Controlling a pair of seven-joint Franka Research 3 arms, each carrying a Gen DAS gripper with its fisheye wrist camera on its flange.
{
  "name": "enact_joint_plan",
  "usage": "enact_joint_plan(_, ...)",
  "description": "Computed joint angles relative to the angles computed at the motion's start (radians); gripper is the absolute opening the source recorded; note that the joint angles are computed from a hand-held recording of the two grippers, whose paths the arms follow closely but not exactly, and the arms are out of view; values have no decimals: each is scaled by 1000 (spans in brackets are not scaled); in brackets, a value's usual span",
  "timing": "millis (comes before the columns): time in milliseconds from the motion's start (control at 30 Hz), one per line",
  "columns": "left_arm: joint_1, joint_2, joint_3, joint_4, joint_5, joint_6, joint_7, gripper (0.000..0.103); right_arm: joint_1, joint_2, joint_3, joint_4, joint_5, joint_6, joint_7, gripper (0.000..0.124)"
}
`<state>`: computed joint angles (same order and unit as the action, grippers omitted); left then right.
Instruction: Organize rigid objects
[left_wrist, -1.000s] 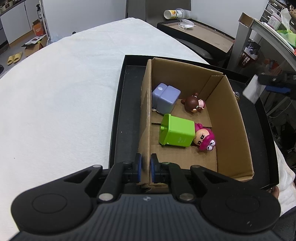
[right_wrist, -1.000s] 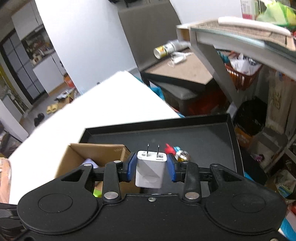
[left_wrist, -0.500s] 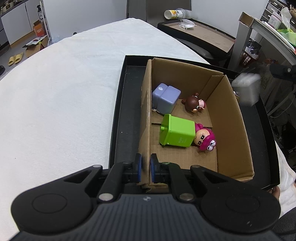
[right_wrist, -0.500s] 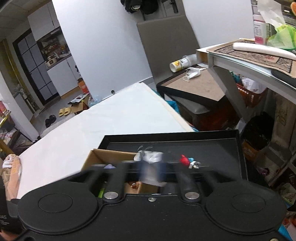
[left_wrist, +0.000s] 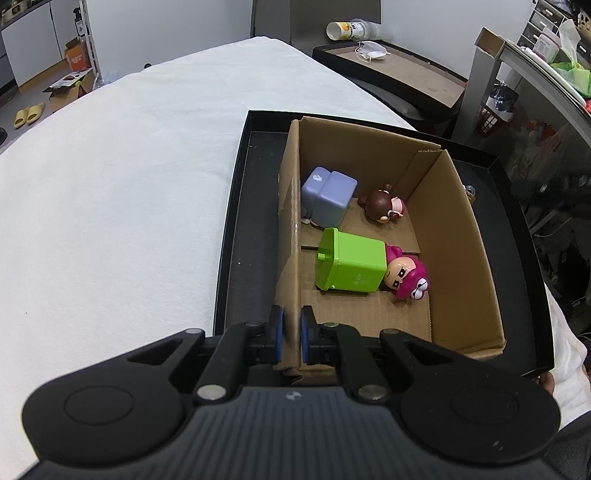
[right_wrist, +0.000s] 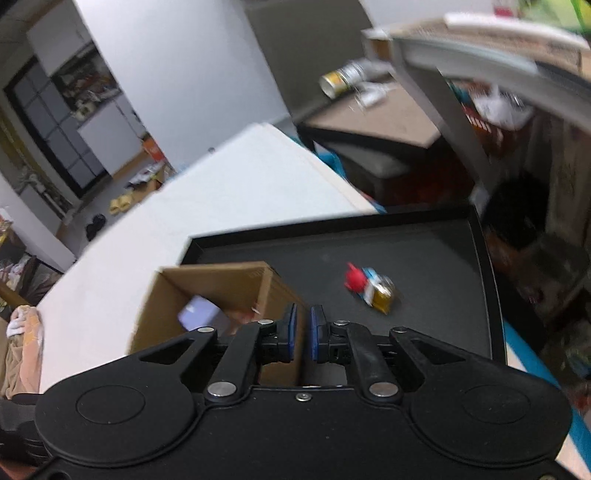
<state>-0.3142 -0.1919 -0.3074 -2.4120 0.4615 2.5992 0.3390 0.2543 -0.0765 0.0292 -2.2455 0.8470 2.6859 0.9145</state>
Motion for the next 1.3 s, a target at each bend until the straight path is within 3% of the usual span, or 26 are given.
enact_joint_plan(67,-1,-2,3,-3,-5,6,5,9,-7,20,3,3,-59,-5,57,23)
enact_joint_plan(133,-1,-6,5,-9,-10,15,9,9,-12,35,9,5,-121,-6,125,44)
enact_joint_plan(167,0,-7,5,-12,-10,19,10,9,-12,41,10,4,-135,-1,141,46)
enact_joint_plan(633,9,-18,9,-39,-28,68,23,9,-14,192,30,68,-292,48,394,57)
enact_joint_plan(800,11,-21,7,-43,-29,75,27,9,1,217,18,64,-437,71,512,57)
enact_joint_plan(1300,10,-11,1,-23,-25,45,28,9,-3,185,22,21,-548,50,522,61)
